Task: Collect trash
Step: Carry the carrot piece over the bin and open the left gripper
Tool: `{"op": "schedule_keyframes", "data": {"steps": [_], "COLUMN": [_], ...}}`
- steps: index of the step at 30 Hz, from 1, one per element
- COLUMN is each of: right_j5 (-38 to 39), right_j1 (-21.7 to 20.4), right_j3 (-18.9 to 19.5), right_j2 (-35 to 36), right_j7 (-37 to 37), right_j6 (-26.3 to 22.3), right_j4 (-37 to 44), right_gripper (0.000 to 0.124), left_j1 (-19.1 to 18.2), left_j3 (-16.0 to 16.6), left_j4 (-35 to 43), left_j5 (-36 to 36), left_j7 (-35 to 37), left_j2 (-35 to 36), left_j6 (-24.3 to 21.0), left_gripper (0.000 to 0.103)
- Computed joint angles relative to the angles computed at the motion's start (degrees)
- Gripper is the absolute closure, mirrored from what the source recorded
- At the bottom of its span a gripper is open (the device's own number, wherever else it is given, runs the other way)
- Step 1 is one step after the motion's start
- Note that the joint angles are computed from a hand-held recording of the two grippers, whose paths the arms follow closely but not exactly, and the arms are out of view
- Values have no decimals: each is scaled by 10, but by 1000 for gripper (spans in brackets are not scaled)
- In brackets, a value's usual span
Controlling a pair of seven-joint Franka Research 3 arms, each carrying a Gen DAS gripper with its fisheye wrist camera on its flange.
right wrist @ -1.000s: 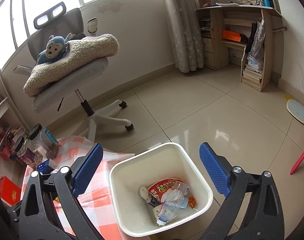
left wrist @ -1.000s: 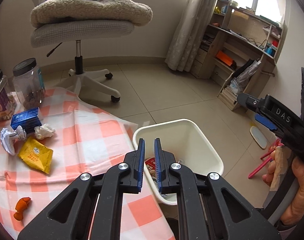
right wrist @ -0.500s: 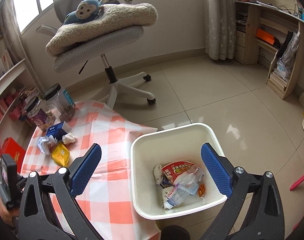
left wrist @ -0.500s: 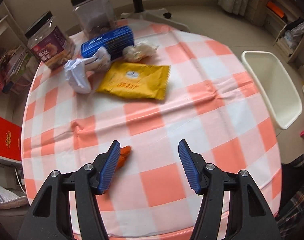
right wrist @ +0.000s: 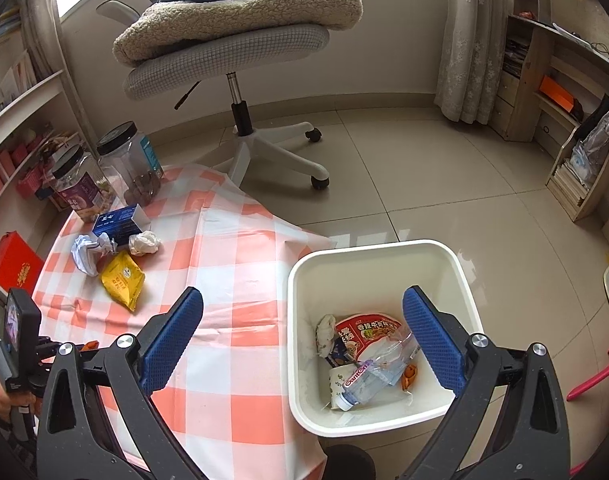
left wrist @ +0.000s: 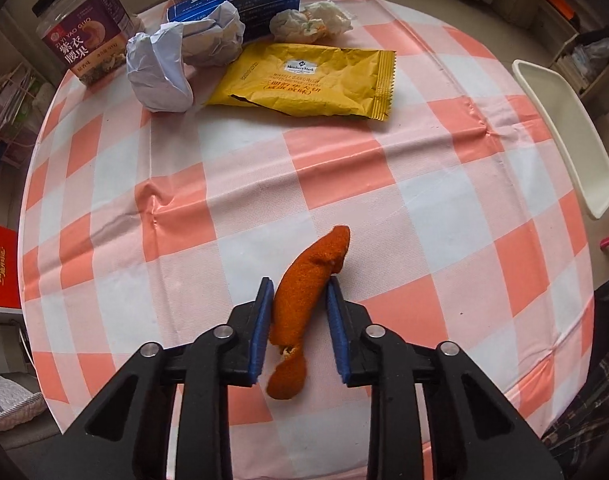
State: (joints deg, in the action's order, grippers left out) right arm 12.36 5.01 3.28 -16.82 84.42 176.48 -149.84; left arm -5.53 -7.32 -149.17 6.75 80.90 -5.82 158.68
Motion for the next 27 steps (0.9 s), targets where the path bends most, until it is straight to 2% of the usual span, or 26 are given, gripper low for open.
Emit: {"op": "schedule_keyframes", "data": {"steps": [3, 7, 10, 13, 14, 16, 18, 21, 23, 24, 25, 27], "right_j5": [6, 17, 24, 32, 36, 42, 47, 54, 59, 62, 65, 71], "right_j1": [7, 5, -8, -20, -23, -32, -46, -67, -85, -95, -102, -113], "right_j3": [-8, -17, -18, -22, -26, -27, -24, -19, -11, -7, -4, -2], "right_j2": [-3, -11, -19, -27, -30, -35, -38, -44, -46, -46, -47, -47], "right_j7": [-6, -10, -6, -4, -4, -1, 3, 7, 13, 15, 17, 23], "right_j6": [4, 20, 37, 55, 59, 68, 79, 96, 106, 110, 111, 113], "right_j4": [-2, -9, -16, -22, -23, -24, -26, -30, -32, -32, -33, -32], "right_gripper": [28, 28, 28, 28, 28, 28, 28, 28, 28, 28, 28, 28], "left_j1": [-6, -30, -71, -114, -138, -170, -213, -225, -225, -219, -212, -209], "left_j3": [-6, -6, -1, -7, 3, 1, 10, -16, -41, -58, -72, -80], "left_j4": [-14, -33, -29, 7, 24, 53, 89, 143, 183, 205, 219, 228], "left_j5": [-1, -28, -69, -92, -111, -137, -197, -251, -335, -376, -397, -361], "left_j7": [-15, -22, -27, -40, -26, -17, 24, 55, 120, 155, 173, 141], "left_j2": [-16, -50, -65, -50, -38, -19, 7, 43, 70, 84, 94, 106], "left_j6": [18, 67, 111, 150, 162, 181, 194, 197, 188, 176, 167, 175], "left_gripper": [84, 85, 85, 85, 85, 85, 85, 85, 83, 79, 65, 58]}}
